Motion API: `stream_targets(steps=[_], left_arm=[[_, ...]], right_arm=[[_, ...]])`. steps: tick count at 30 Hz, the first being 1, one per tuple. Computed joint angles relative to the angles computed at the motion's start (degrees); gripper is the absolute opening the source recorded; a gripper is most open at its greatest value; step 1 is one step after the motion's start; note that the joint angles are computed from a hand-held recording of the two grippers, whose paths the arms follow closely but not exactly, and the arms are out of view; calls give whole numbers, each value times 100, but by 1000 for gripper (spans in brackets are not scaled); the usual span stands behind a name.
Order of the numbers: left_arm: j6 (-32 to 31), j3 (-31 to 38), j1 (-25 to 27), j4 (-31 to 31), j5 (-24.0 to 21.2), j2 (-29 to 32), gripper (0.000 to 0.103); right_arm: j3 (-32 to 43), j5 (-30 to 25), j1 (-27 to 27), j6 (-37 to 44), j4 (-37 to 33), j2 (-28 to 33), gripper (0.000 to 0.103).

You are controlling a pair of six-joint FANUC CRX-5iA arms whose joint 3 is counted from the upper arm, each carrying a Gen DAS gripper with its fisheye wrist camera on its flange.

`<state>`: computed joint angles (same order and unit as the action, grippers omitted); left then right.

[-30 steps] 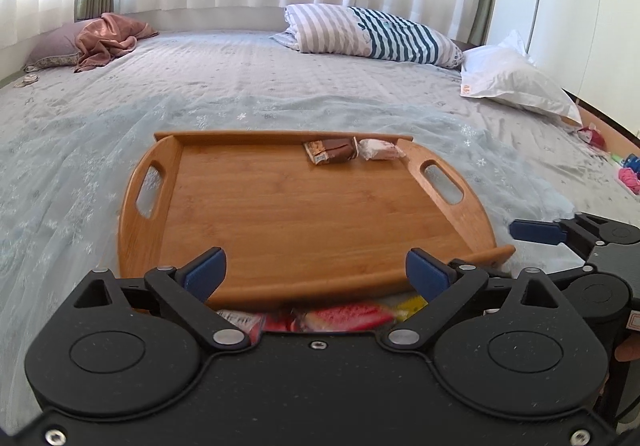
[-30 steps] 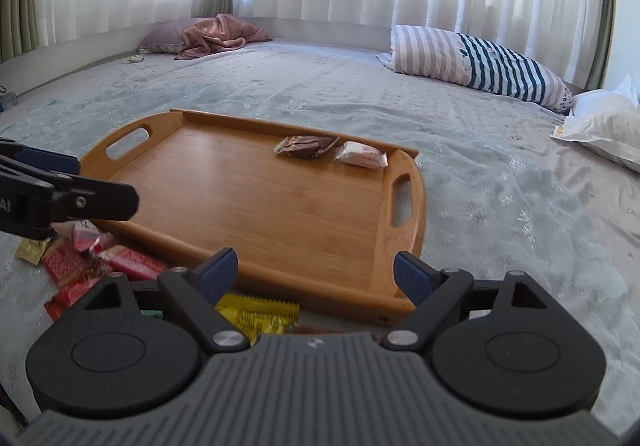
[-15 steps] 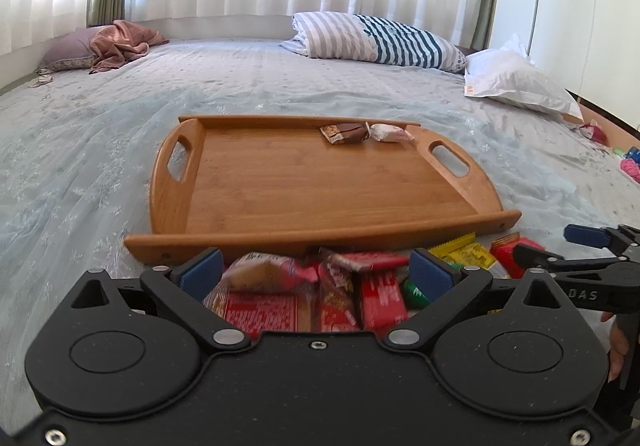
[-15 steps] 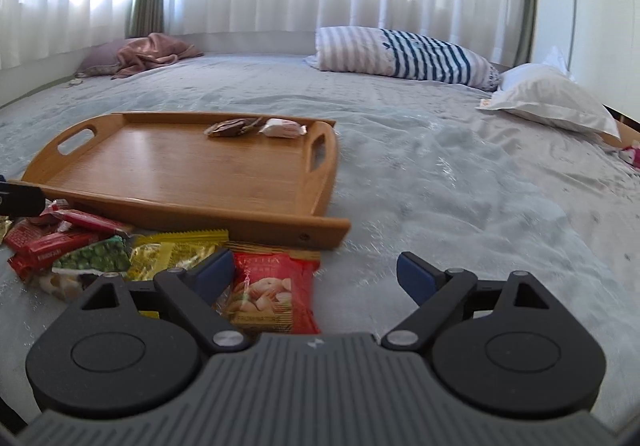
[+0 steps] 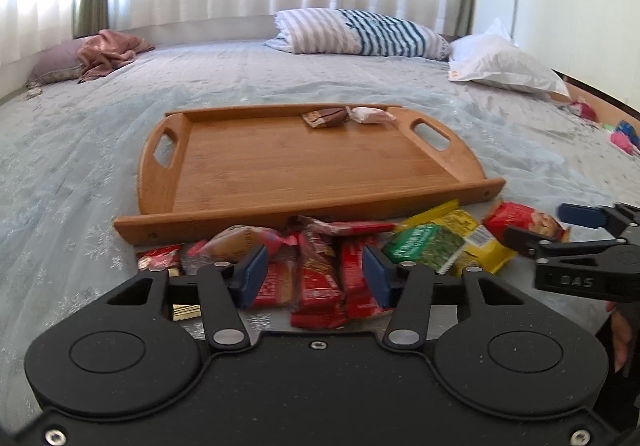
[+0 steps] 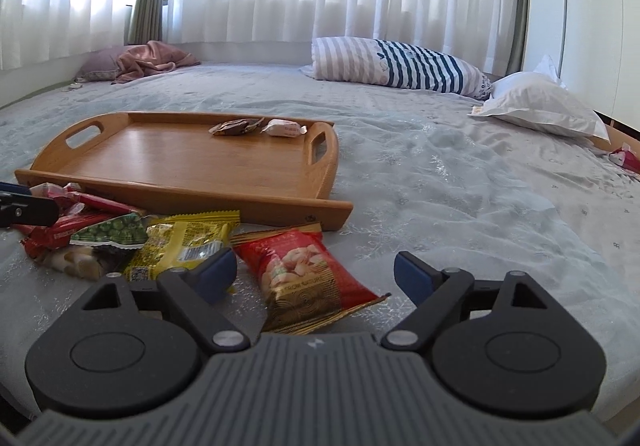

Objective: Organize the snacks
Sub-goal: 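Grasp the red bar with the left gripper while the right gripper grasps the red peanut bag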

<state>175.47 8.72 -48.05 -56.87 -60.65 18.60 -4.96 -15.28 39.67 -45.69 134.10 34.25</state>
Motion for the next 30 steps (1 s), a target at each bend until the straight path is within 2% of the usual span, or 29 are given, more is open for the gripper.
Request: stream_targets(steps=[1,3,5,6,7,11,22,26,30], left_arm=[[-28,8,-5,-1,41,0,49],[-100,-4,26,51,200,-19,48],[-146,16,73,119,314,12,36],[-199,27,121,199,380,33,26],[-220,16,177,294,479,44,23],[-221,93,231,362,502,153,24],[-205,329,257,501,288,282,23],[-264,369,134,374,174,261,23],[-327,452,-39,191,-43,252,23]], right_arm=[[-2,-33,26,70,-56,13,87],[6,-48,52,118,-81,30,78],[46,83,17,-62,72,36,71],[67,143,8,-125,118,39,65],[72,154,18,-118,100,45,62],[55,90,76,14,0,48,58],[15,159,36,-406,121,-27,54],[-4,178,9,-646,273,-86,51],[-42,185,34,-555,116,-132,49]])
